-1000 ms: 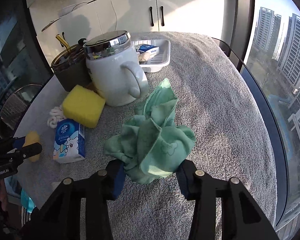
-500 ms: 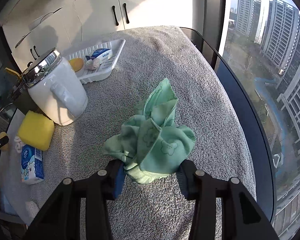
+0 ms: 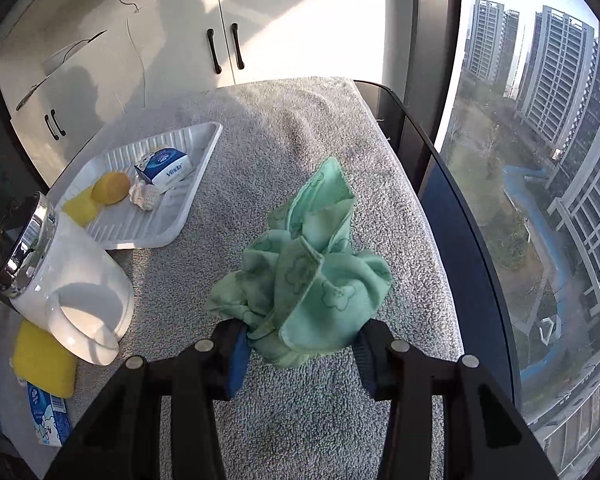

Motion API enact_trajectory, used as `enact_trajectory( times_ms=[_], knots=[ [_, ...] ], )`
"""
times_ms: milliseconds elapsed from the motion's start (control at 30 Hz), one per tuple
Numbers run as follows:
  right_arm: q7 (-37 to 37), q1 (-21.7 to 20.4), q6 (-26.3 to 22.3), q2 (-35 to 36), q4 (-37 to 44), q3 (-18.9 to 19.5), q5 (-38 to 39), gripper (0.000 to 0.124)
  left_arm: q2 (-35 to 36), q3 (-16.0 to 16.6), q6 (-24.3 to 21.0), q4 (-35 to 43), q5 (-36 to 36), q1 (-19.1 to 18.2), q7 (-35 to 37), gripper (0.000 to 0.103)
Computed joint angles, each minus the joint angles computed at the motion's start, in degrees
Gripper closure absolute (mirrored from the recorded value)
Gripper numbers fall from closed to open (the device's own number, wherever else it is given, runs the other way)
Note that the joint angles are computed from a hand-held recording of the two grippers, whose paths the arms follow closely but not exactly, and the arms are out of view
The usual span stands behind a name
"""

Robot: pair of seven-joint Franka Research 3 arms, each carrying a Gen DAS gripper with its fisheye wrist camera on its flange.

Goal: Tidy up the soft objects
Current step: 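Carry gourd sponge and green cloth into the white tray and open both tools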

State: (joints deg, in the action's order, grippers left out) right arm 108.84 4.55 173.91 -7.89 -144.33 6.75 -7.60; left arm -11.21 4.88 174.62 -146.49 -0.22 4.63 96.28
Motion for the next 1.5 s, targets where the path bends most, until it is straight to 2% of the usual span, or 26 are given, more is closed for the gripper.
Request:
enact_trajectory(
  times_ms=[67, 133, 200, 267, 300, 367, 467, 567, 700, 833, 900, 1000, 1100, 1233, 1333, 1400, 1433, 1500],
  knots=[
    [-3.05, 1.76, -0.59, 2.30, 3.13, -1.32, 2.99, 0.077, 2.05, 1.28, -0.75, 3.23, -2.98, -2.51, 2.73, 0.059],
    [-9.90, 4.98, -1.11, 4.50, 6.33, -3.28, 10.28, 0.077, 4.00, 0.43, -0.94, 6.10, -4.21, -2.95, 4.45, 0.059],
    [-16.06, 6.70, -2.36, 7.05, 10.26, -3.87, 16.30, 0.077, 6.61, -1.86, -0.29, 9.45, -2.10, -1.71, 3.83, 0.058],
    [-17.18, 7.34, -3.28, 9.62, 13.96, -3.92, 16.95, 0.076, 9.49, -4.21, -1.54, 13.33, 2.52, -0.01, 0.93, 0.058],
    [-18.59, 7.63, -4.24, 11.06, 16.12, -3.78, 18.04, 0.076, 10.79, -4.95, -2.37, 15.15, 1.79, 0.13, 1.65, 0.058],
    [-19.68, 8.23, -5.86, 13.76, 20.08, -3.77, 18.82, 0.076, 13.33, -6.76, -5.04, 19.12, -4.09, 0.38, 6.31, 0.058],
    [-20.50, 9.28, -8.05, 17.43, 25.54, -3.90, 19.08, 0.076, 16.79, -9.26, -6.75, 24.03, -5.85, 1.36, 7.92, 0.058],
    [-25.09, 8.51, -10.75, 20.74, 30.78, -1.81, 24.05, 0.076, 19.92, -12.19, -9.42, 28.55, -8.80, 2.54, 11.20, 0.058],
    [-30.93, 8.05, -16.76, 23.56, 36.06, -0.14, 29.75, 0.076, 24.30, -16.16, -17.01, 35.49, -15.78, 4.41, 16.61, 0.058],
    [-29.64, 10.86, -18.10, 24.69, 37.38, -2.06, 26.20, 0.076, 27.24, -16.84, -21.17, 39.63, -17.36, 3.95, 16.79, 0.058],
    [-29.19, 11.24, -20.24, 25.36, 38.35, -2.38, 25.57, 0.076, 27.73, -16.53, -21.09, 39.83, -16.02, 3.08, 16.08, 0.057],
    [-28.95, 10.99, -22.50, 26.58, 39.72, -2.31, 26.26, 0.075, 28.45, -16.51, -21.63, 40.27, -14.77, 2.54, 15.23, 0.055],
    [-29.22, 10.68, -22.74, 27.06, 39.91, -2.14, 27.19, 0.075, 29.57, -17.14, -23.72, 41.58, -15.66, 3.03, 15.21, 0.054],
    [-29.78, 10.51, -23.76, 27.28, 40.36, -2.07, 28.03, 0.069, 30.64, -16.44, -27.04, 43.10, -13.37, 2.23, 13.64, 0.052],
    [-29.40, 10.55, -25.14, 27.23, 40.90, -2.26, 27.92, 0.065, 30.31, -16.27, -27.11, 42.65, -12.48, 2.05, 13.00, 0.050],
    [-28.67, 10.54, -26.06, 26.74, 40.91, -2.34, 28.21, 0.062, 29.93, -16.85, -27.88, 42.55, -13.82, 2.77, 14.16, 0.041],
    [-28.42, 10.39, -26.67, 26.56, 41.04, -2.37, 28.47, 0.058, 29.64, -17.09, -28.08, 42.45, -14.60, 3.09, 14.92, 0.031],
    [-29.73, 9.52, -26.96, 25.74, 40.52, -1.75, 30.58, 0.054, 28.28, -17.13, -25.02, 40.61, -15.51, 3.10, 16.05, 0.030]
  ],
)
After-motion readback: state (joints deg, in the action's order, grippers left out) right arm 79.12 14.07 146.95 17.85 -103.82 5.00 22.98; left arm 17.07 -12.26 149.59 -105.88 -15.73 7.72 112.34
